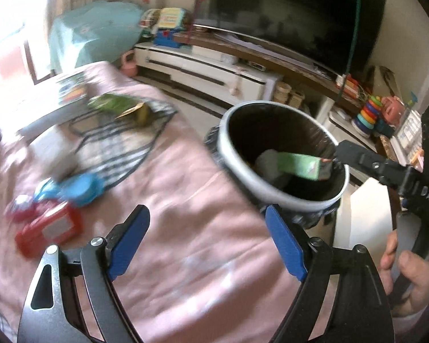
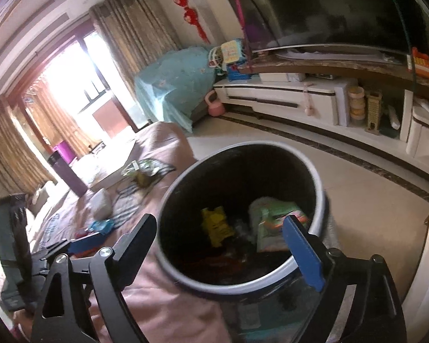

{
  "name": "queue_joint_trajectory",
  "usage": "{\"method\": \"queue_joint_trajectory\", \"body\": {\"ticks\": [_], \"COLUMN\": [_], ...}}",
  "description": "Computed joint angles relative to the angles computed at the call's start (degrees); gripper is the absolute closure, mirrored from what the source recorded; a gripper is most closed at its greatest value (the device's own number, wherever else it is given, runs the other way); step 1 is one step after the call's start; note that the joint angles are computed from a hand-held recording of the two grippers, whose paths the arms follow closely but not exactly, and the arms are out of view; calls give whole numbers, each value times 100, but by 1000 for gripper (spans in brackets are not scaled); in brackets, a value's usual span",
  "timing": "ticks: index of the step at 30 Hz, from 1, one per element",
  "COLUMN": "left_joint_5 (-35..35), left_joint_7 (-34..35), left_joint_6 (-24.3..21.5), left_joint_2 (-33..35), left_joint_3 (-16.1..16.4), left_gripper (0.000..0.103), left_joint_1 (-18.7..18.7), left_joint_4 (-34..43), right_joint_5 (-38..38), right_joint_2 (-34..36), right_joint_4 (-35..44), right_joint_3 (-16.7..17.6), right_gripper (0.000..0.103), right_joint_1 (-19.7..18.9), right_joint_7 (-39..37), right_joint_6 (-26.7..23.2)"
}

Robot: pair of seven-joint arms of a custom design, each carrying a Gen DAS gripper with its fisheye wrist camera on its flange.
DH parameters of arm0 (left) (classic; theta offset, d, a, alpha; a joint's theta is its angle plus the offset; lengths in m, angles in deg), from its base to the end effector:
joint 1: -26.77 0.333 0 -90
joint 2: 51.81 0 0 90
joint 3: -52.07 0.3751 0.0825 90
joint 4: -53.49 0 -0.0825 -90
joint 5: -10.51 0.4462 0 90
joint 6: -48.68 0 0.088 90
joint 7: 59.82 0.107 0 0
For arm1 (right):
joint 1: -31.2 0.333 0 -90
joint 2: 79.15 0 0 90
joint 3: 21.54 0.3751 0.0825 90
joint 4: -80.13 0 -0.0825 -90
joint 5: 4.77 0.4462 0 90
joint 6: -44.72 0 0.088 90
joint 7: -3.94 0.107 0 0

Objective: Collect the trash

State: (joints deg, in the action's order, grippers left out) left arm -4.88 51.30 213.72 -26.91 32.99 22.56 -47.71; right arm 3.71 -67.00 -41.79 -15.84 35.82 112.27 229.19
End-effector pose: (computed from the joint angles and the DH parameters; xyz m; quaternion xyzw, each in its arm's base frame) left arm 0.7304 -0.2592 0.4261 -0.4917 0.7926 -0.3349 0.1335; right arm 0.6675 0.1035 0.4305 -0.5352 0.7295 -0.1863 0.3829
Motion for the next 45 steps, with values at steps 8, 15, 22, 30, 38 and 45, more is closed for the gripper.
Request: {"method": "queue_joint_trajectory", "body": {"ticks": [8,15,22,30,38,45], "left_joint_5": [-428,-823,-993,-528,561,1185], "left_joint_7": [164,454,517,745,1044,755], "left_joint_6": [405,549,577,776,683,399], "left_joint_2": [-475,-739,-793,-684,-223,128], "left_joint_3": [-52,-78,67,275,510,796], "left_gripper": [18,18,18,18,18,27], "left_joint_1": [494,874,971,909,729,420], "left_joint_4": [-807,-1217,-1320,-1164,-543,-132], "right_joint_5": [-131,-135,-29,172,347,546], "right_joint_2": [110,282,490,717,899,1045], "right_joint_4": [64,233,509,824,1057,1248], "right_joint_3": [136,539,701,762,723,880], "right_gripper": [10,10,10,10,10,10], "right_joint_1": [273,188,258,355,424,286], "right_joint_7": [34,-160,-418,-677,-811,-1032], "right_joint_6": [47,-28,-247,-449,-576,-707]}}
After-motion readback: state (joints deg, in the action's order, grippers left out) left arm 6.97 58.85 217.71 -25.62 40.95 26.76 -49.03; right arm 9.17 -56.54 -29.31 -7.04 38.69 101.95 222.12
